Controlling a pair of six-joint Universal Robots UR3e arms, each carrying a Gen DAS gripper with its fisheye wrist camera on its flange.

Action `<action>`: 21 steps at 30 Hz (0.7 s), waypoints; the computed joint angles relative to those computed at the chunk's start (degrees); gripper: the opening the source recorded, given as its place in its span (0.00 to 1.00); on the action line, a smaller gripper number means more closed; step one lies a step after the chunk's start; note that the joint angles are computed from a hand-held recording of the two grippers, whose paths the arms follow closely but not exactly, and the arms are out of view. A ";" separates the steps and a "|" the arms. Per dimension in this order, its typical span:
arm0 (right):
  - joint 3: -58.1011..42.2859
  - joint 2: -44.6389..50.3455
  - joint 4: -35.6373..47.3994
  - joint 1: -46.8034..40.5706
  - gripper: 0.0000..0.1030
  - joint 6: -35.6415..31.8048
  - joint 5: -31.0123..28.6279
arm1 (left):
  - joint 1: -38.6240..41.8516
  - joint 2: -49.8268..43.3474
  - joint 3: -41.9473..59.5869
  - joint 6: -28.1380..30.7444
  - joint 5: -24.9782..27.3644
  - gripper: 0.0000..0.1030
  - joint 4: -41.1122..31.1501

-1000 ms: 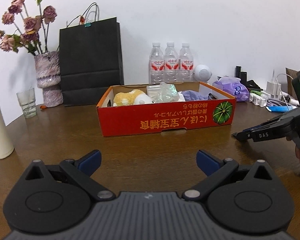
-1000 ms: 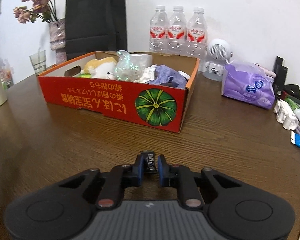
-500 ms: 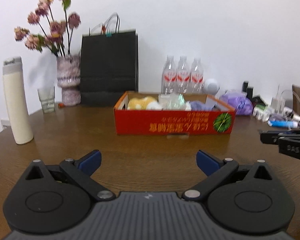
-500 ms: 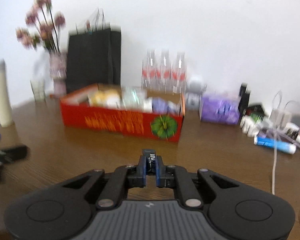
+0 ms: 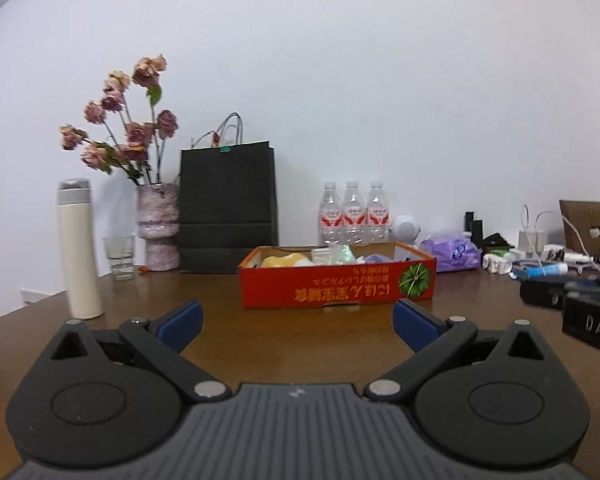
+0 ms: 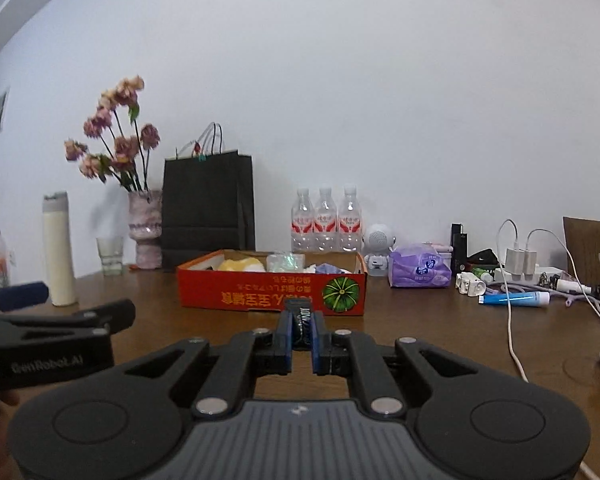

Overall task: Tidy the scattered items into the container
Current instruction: 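Carry the black item with the right tool over the box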

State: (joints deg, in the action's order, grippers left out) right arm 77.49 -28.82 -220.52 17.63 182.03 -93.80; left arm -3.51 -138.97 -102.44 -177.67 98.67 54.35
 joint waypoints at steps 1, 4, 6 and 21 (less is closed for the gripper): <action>1.20 0.19 -2.13 0.44 0.08 -0.06 -0.60 | -0.53 0.44 -1.97 0.06 0.61 1.00 1.64; 5.00 0.45 -7.41 1.65 0.08 0.12 -1.67 | -2.63 -0.61 -6.49 1.37 3.23 1.00 10.17; 7.30 0.24 -9.30 2.35 0.08 0.80 -2.20 | -3.70 -1.78 -7.50 2.79 4.82 1.00 14.09; 10.95 -1.02 -12.87 3.39 0.08 1.47 -2.58 | -2.14 0.68 -10.71 0.43 3.22 1.00 13.05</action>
